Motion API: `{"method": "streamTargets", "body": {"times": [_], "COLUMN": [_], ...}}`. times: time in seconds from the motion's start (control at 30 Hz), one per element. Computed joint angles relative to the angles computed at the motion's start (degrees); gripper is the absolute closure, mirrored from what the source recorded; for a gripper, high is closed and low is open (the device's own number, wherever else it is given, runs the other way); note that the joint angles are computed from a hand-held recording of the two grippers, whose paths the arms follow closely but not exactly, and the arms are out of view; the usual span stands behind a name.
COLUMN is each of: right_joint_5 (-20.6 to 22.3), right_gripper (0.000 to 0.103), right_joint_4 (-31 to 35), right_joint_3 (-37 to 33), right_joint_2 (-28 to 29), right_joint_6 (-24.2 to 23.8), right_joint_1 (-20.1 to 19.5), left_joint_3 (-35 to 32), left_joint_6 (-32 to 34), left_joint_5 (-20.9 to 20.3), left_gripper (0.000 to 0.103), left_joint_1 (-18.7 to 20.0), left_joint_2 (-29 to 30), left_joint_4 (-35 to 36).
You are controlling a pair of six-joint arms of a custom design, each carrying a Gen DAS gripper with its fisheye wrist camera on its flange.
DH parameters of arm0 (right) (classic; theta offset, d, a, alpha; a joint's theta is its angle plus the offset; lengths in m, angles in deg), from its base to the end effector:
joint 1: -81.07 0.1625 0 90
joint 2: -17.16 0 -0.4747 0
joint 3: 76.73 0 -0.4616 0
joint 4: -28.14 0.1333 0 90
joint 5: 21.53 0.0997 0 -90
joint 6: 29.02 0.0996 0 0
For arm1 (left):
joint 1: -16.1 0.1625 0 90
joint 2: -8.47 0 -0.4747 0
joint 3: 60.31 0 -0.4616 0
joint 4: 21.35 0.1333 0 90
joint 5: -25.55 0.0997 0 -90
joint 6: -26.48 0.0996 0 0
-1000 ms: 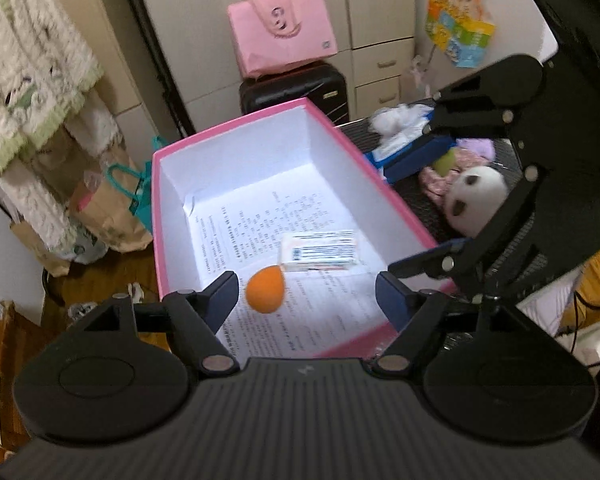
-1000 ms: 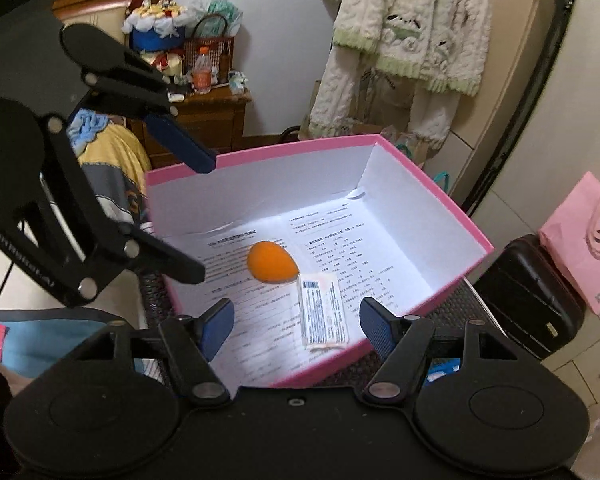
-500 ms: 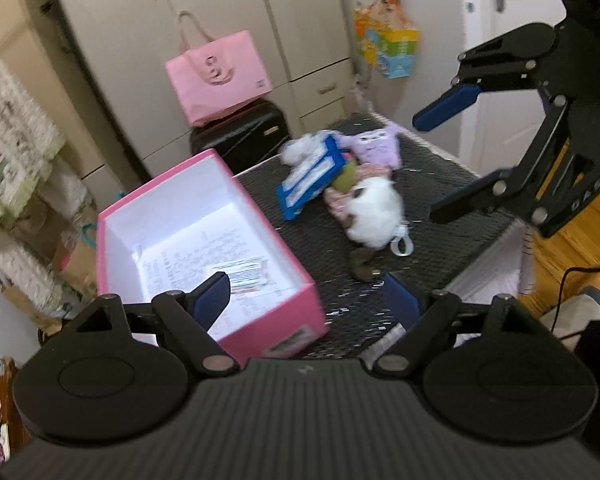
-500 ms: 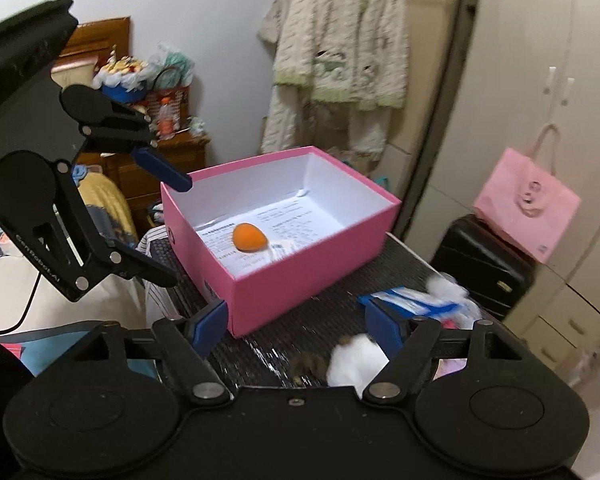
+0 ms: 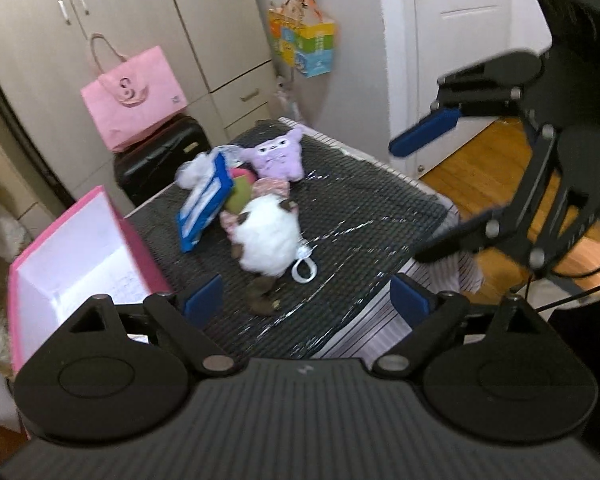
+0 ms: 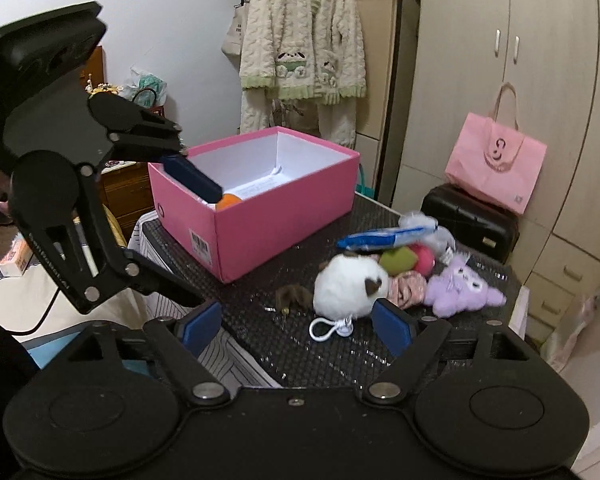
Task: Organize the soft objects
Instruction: 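Move both tools back toward the white plush toy on the table, then grasp the white plush toy with the left tool while the right tool pinches it too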
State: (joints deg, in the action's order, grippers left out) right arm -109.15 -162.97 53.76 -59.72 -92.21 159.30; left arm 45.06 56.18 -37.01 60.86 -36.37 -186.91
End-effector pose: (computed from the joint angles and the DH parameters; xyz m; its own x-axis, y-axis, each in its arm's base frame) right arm 0.0280 -0.5394 0.2595 -0.5670 -0.5119 0.6454 -0.8164 0.4535 -0.3576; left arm -0.3587 -0.6081 0.0358 -0.2768 0.8112 -0.5151 0.9473 0.3202 -0.0048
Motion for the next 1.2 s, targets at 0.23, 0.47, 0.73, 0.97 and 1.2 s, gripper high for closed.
{"method": "streamTargets", "body": {"times": [0.23, 0.47, 0.73, 0.97, 1.2], "right_joint_5": [7.5, 11.6, 7.1, 4.4, 4.0], "right_gripper": [0.013, 0.013, 0.013, 0.013, 0.013], "right_joint_4": [-4.8, -15.8, -21.5, -26.3, -31.3], "right_joint_3": [-1.1, -5.0, -10.8, -12.7, -13.4], "right_joint_2": [5.4, 15.3, 23.3, 26.8, 29.4], "right_joint_6": [-2.4, -4.5, 4.6, 9.5, 11.9], "right_joint_1": [-6.3, -8.3, -6.5, -5.7, -5.8], "left_joint_3": [-3.7, -9.7, -16.6, -17.2, -17.5], "left_joint_6": [-1.1, 0.5, -1.9, -6.0, -11.0], "left_joint_5": [-4.7, -1.3, 2.2, -0.8, -2.7], "left_gripper": [0.01, 0.01, 0.01, 0.01, 0.016], "left_joint_1": [3.0, 4.3, 6.2, 7.4, 8.4], "left_joint_2": [6.1, 13.3, 18.7, 18.6, 18.6], "left_joint_4": [-7.8, -14.2, -11.7, -7.4, -5.2]}}
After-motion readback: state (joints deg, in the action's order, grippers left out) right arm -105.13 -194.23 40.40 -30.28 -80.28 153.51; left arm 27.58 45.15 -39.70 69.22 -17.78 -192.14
